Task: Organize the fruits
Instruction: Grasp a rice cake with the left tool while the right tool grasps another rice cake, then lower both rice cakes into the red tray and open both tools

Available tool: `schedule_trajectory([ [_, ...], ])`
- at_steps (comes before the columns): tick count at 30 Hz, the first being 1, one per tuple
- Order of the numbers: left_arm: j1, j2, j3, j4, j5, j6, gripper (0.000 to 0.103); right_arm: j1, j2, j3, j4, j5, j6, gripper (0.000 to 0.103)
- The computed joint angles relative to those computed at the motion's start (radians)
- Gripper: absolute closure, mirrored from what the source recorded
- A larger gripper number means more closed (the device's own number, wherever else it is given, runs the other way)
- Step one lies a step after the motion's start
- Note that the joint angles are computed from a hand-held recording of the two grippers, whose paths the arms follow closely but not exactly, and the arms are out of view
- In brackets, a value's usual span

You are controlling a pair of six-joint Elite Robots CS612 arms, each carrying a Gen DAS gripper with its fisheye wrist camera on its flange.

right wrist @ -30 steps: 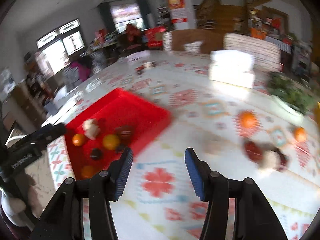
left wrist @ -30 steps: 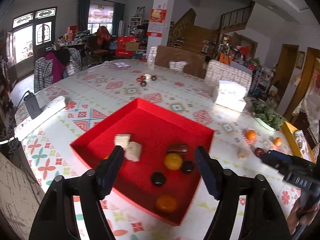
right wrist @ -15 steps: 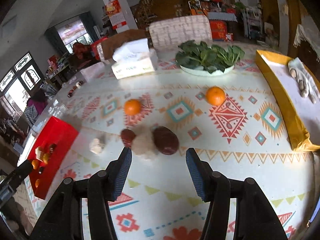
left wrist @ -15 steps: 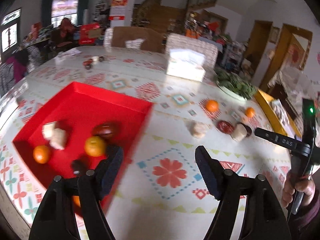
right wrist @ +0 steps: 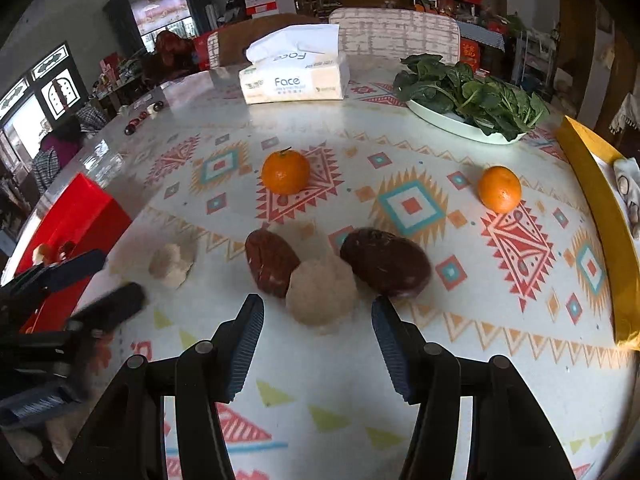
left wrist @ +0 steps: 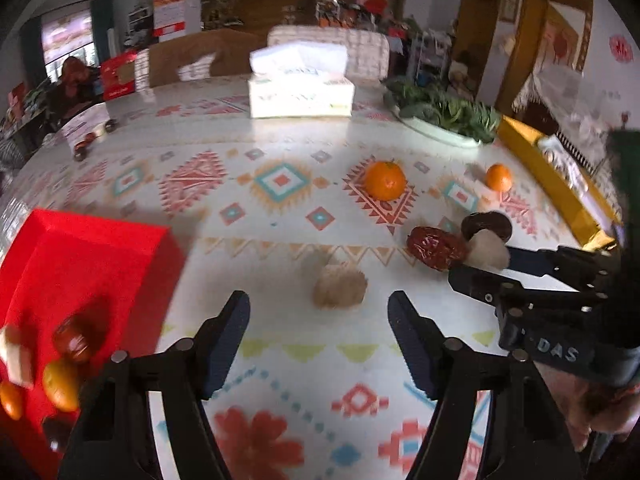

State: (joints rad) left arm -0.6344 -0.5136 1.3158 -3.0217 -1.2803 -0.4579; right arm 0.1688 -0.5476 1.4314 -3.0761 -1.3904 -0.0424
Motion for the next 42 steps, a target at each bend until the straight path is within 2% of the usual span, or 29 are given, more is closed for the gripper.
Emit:
schedule_trajectory([
  [2,0.001,0.012,-0.023,0.018,-0.005,0.016,0.035,0.000,0.006,-0.007,-0.008,-0.001,0.007,0.045],
  [4,0.001,0.023,-0.047,0.048,-0.004,0.036,0.043,0.000,0.008,-0.006,-0.022,-0.005,0.008,0.050],
  [5,0.003,0.024,-0.050,0.059,-0.015,0.039,0.060,0.002,0.009,-0.004,-0.034,-0.019,0.007,0.056],
  [6,-0.001,0.025,-0.052,0.060,0.008,0.049,0.073,0.003,0.010,-0.003,-0.042,-0.031,0.007,0.063],
  [7,-0.001,0.025,-0.053,0.062,0.006,0.054,0.073,0.002,0.012,-0.008,-0.040,-0.028,0.008,0.067],
  [11,0.000,0.018,-0.036,0.040,-0.004,0.039,0.074,-0.001,0.010,-0.003,-0.046,-0.018,0.015,0.067],
  [14,-0.002,-0.008,0.011,-0.011,-0.007,0.017,0.074,-0.006,0.000,0.015,-0.057,0.002,0.024,0.067],
  [21,-0.003,-0.102,0.171,-0.175,0.023,-0.025,0.073,-0.005,-0.048,0.085,-0.142,0.069,0.039,0.067],
  [26,0.023,-0.165,0.269,-0.245,0.059,-0.072,0.073,0.019,-0.083,0.108,-0.162,0.120,0.001,0.067],
  [29,0.044,-0.189,0.308,-0.237,0.113,-0.113,0.073,0.042,-0.090,0.094,-0.137,0.160,-0.024,0.067],
  [34,0.097,-0.194,0.323,-0.178,0.125,-0.180,0.073,0.081,-0.073,0.031,-0.047,0.233,-0.042,0.067],
  [39,0.147,-0.176,0.306,-0.125,0.098,-0.237,0.073,0.134,-0.022,-0.078,0.073,0.236,-0.070,0.067],
  [42,0.169,-0.163,0.290,-0.098,0.067,-0.265,0.073,0.164,0.015,-0.149,0.144,0.211,-0.094,0.067],
])
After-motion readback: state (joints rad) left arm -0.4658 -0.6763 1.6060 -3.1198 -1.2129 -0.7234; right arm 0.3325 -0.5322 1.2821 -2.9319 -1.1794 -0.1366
